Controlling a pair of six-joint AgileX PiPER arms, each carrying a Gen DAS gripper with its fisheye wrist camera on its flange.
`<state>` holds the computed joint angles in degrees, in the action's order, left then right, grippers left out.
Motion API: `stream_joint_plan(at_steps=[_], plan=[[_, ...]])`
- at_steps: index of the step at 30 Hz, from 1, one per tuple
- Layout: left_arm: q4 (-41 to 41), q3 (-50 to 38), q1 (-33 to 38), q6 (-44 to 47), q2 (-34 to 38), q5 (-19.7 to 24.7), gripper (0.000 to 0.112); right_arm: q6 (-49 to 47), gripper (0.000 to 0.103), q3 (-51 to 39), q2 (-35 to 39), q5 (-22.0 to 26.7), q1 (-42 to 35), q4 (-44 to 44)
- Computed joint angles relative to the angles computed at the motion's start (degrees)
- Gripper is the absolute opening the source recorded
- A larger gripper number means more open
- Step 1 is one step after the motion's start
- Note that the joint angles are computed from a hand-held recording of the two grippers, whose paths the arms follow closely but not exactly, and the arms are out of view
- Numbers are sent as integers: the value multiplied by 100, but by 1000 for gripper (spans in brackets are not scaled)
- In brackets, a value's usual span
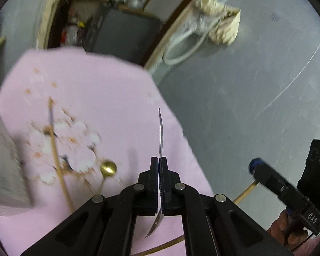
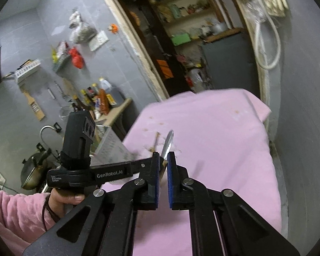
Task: Organize utensils
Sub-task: 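Lift knife and chopstick and lower both into the white caddy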
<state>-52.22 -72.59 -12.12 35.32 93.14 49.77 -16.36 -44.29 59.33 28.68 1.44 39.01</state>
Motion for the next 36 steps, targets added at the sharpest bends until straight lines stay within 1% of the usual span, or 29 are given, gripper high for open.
stream_joint_plan(at_steps=[4, 7, 9, 15, 17, 22, 27, 31, 33, 36], plan=[[-266, -60, 377, 153, -400, 32, 2, 1050, 4, -573, 73, -87, 690, -1095], [-472, -216, 698, 238, -599, 153, 2, 1738, 4, -1027, 183, -114, 1141, -1841], [-631, -378, 958, 295, -694, 323, 2, 2114, 4, -1308, 272, -125, 1373, -2285], [-1176, -812, 1759, 492, -840, 798, 2, 2889, 4, -2569, 725, 90, 1902, -3524], [-1279, -927, 1959, 559, -848, 866, 2, 3008, 4, -3059, 880, 203, 2030, -3845], [-1439, -1303, 2583, 692, -783, 1063, 2, 3195, 4, -4184, 1292, 358, 2335, -4446], [-1424, -1418, 2951, 873, -650, 987, 2, 3217, 4, -5208, 1851, 486, 2609, -4673], [-1694, -1166, 3221, 1237, -519, 940, 2, 3157, 4, -5780, 2436, 589, 2836, -4717], [-1900, -954, 3359, 1414, -452, 965, 2, 3083, 4, -5860, 2646, 548, 2902, -4651], [-2132, -564, 3478, 1681, -416, 874, 2, 2995, 4, -5900, 2963, 536, 2994, -4611]])
